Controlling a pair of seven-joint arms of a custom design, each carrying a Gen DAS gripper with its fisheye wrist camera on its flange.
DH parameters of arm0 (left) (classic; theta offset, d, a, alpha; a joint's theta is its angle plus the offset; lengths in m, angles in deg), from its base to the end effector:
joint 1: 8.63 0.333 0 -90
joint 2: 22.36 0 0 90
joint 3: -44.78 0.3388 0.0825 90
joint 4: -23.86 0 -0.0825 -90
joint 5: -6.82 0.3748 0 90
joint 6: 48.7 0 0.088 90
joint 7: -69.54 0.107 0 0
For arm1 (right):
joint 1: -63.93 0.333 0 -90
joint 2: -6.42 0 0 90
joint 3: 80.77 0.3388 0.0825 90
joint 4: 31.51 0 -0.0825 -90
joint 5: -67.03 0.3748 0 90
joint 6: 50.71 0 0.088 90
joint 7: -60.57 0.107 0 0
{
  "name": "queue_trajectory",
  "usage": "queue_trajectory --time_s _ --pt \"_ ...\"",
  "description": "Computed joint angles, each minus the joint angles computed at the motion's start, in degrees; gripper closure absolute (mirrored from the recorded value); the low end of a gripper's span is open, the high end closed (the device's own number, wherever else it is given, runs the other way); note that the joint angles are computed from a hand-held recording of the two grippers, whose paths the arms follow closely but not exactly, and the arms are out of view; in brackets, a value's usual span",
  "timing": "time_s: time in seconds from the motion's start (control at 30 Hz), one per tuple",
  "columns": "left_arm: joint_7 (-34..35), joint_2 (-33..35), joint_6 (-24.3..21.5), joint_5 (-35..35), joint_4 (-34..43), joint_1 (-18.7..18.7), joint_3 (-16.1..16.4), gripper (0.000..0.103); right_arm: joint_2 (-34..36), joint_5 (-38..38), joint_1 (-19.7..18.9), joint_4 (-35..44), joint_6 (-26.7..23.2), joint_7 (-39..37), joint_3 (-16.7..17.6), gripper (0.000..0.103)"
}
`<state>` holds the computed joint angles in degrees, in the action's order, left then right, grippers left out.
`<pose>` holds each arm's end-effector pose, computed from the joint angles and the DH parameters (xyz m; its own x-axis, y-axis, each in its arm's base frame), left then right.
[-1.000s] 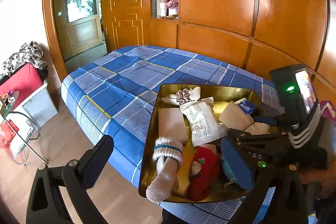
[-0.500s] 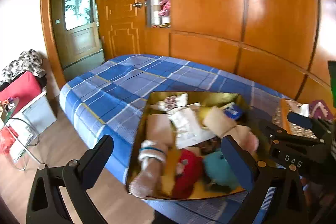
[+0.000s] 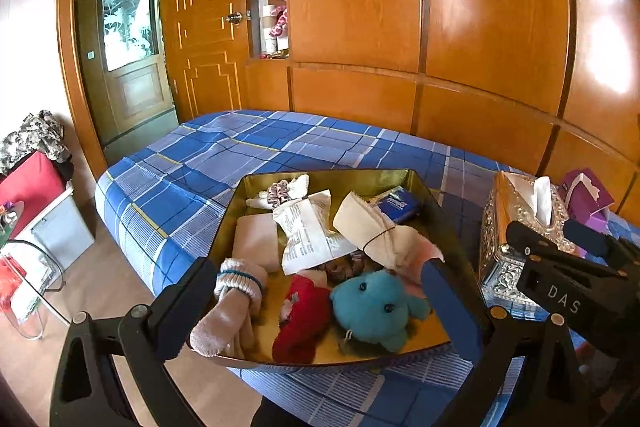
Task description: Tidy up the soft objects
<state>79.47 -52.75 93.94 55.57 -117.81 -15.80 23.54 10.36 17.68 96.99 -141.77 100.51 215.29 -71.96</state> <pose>0.3560 -0.2192 0.5439 0.3227 -0.9465 -0.0086 -0.5549 -0.1818 -0.8118 0.4445 0.4212 0.5470 0.2323 -0.9726 -0.0066 -0.6321 -0.1458 -0.7611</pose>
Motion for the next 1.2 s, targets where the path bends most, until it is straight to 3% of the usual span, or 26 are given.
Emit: queue_trajectory --time_s 1.2 --pt "0.65 -0.22 -0.06 -0.94 -0.18 -0.44 0.14 0.000 -0.38 -0.06 0.21 -0.43 -0.07 -0.32 0.39 0.025"
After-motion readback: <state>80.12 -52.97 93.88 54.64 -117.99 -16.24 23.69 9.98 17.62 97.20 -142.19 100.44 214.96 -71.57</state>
